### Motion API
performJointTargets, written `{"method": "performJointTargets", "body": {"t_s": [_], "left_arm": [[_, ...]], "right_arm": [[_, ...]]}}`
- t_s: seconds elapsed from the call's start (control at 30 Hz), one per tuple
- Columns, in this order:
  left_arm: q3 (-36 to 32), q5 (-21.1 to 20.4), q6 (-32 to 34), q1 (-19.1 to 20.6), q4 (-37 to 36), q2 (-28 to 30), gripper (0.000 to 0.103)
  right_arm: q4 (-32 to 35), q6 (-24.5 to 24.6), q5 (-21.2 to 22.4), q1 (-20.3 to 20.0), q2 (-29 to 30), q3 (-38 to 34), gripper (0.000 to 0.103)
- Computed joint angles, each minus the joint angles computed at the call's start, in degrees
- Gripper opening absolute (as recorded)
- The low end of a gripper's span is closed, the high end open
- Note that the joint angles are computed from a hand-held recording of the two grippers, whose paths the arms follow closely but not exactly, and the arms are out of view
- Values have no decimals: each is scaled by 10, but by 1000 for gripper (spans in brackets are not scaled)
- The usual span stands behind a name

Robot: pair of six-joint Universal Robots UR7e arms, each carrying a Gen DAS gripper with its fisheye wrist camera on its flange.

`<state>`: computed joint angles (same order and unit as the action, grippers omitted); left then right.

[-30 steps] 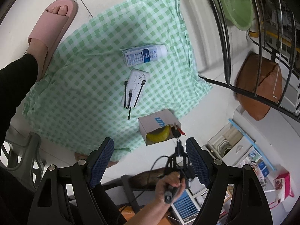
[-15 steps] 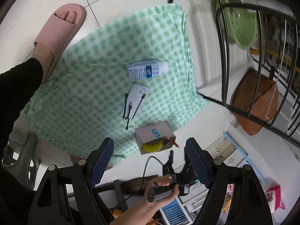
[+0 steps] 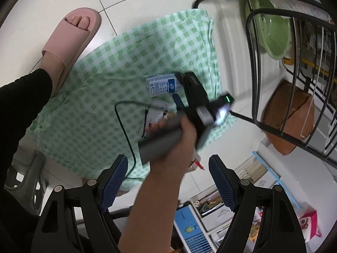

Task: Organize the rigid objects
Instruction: 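Grasp the white milk bottle with the right gripper, then lower the milk bottle upright into the box and open the right gripper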

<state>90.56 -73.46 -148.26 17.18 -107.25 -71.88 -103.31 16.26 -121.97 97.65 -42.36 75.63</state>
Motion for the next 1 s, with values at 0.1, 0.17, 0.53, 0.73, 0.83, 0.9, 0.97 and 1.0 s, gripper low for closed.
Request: {"method": "performJointTargets", "body": {"t_s": [0.1, 0.17, 0.53, 0.73, 0.83, 0.9, 0.97, 1.0], "left_arm": [[4, -5, -1, 1, 0, -1, 78], [5, -9, 6, 3, -5, 0, 78], [0, -4, 16, 0, -12, 5, 78], [-2, -7, 19, -1, -33, 15, 78], [-8, -7, 35, 0, -48, 26, 78], [-8, -13, 46, 2, -57, 31, 78], [-6, -20, 45, 4, -60, 34, 78], [-4, -23, 43, 6, -61, 34, 78]], "right_arm": [[3, 24, -22, -9, 7, 14, 53], [-22, 23, -6, -17, -3, 31, 53], [-57, 22, 249, -93, -176, 83, 51], [-8, 15, 228, -111, -279, 46, 51], [-20, 72, 209, -145, -319, 27, 51], [-33, 130, 210, -169, -334, 28, 51], [-55, 189, 232, -205, -352, 38, 51], [-68, 212, 239, -218, -356, 45, 51]]}}
